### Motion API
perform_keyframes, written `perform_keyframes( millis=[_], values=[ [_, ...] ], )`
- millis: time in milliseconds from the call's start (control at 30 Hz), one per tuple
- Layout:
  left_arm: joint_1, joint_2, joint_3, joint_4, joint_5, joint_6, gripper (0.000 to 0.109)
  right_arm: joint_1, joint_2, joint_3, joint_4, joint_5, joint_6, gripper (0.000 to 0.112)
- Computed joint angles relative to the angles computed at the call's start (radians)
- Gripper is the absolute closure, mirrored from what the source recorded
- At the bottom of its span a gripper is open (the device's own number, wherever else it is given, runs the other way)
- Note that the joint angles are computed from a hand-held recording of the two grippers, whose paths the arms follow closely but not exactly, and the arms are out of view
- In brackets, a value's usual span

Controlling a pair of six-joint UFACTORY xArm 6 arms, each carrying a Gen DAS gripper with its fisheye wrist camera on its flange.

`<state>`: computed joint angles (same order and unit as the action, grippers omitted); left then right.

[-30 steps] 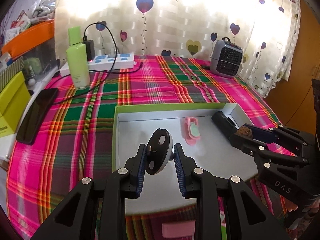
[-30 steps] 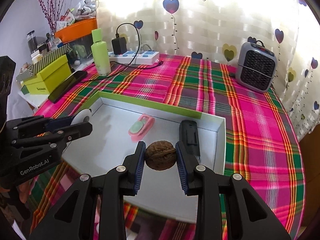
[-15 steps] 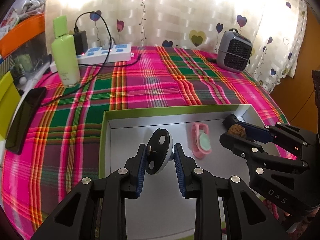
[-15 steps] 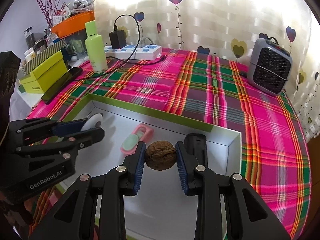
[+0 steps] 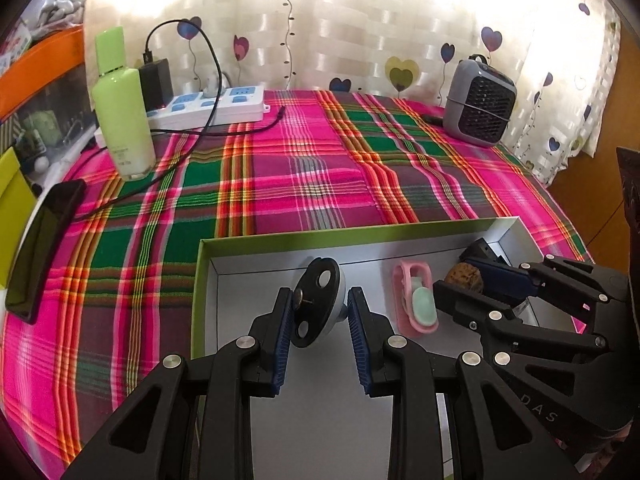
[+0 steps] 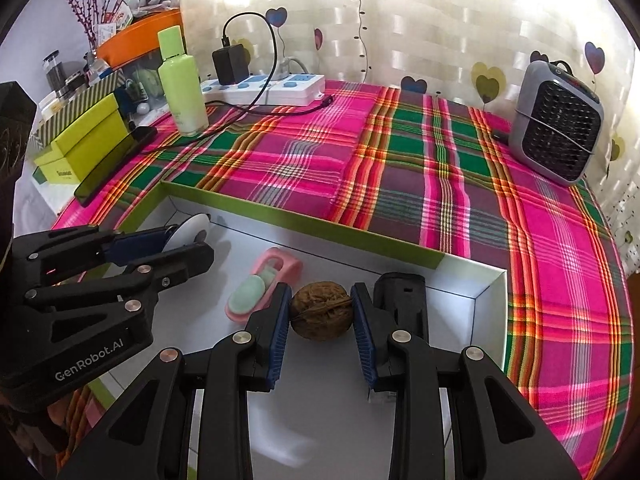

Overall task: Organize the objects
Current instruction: 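Carry the black disc with the left gripper while the right gripper carries the walnut over the box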

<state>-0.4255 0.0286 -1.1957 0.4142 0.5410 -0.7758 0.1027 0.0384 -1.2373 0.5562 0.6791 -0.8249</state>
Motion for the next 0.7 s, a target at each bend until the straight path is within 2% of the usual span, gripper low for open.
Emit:
perform_keyframes(
  millis=[700],
  values=[
    [-0.006,0.012,-0.014,0.02,0.017,-0.007,0.08,0.008,-0.003,0.01,-0.038,-0.024,0.035,0.08]
  ],
)
